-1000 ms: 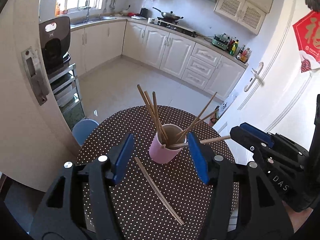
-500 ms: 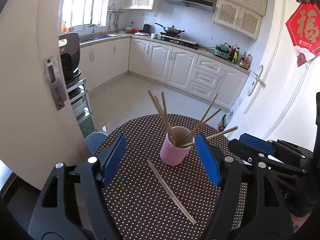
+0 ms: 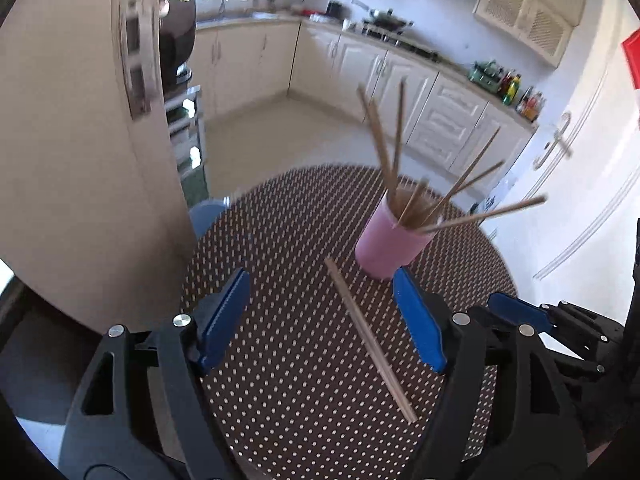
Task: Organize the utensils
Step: 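Move both open tools back down to the last chopsticks on the table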
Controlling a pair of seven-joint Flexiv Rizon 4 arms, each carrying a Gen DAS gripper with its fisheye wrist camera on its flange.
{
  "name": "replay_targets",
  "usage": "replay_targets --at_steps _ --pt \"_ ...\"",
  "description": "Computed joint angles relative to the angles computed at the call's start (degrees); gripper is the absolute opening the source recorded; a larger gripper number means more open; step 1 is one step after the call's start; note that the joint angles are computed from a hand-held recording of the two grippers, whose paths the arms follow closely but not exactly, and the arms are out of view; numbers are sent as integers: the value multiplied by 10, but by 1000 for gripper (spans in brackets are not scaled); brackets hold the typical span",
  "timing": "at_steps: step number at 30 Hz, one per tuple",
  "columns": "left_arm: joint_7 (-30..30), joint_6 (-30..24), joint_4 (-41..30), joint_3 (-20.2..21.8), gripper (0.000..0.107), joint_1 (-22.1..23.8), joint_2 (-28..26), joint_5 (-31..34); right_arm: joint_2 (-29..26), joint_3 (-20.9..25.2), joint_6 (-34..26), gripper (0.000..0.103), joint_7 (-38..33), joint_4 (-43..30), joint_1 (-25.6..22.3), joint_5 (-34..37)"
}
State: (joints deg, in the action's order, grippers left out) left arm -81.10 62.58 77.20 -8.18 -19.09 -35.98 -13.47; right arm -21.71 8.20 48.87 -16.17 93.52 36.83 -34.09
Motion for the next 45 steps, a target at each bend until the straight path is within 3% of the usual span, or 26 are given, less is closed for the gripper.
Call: replay_targets --at_steps 6,14,20,28,35,40,45 --pt "-26 -72 -34 17 74 -10 -34 16 -39 22 1 28 -77 -18 -22 82" --pt "-64 -127 -64 31 74 -17 -65 37 -97 32 9 28 -168 -63 -42 174" --pt "-100 -157 -90 42 74 -17 -84 51 -136 38 -14 21 -226 -112 -54 228" --pt "-130 -181 -118 47 74 -15 -102 62 -179 40 -58 15 -290 -183 -62 268" --pt "-145 -202 -154 50 74 -17 -124 70 -206 28 -69 15 -313 -216 -56 272" --pt "-153 -224 -174 52 74 -20 -136 76 -242 21 -111 14 -341 -276 -47 265" --pt "-155 -268 -230 46 73 -22 -167 69 -254 19 -119 5 -351 -293 -49 276"
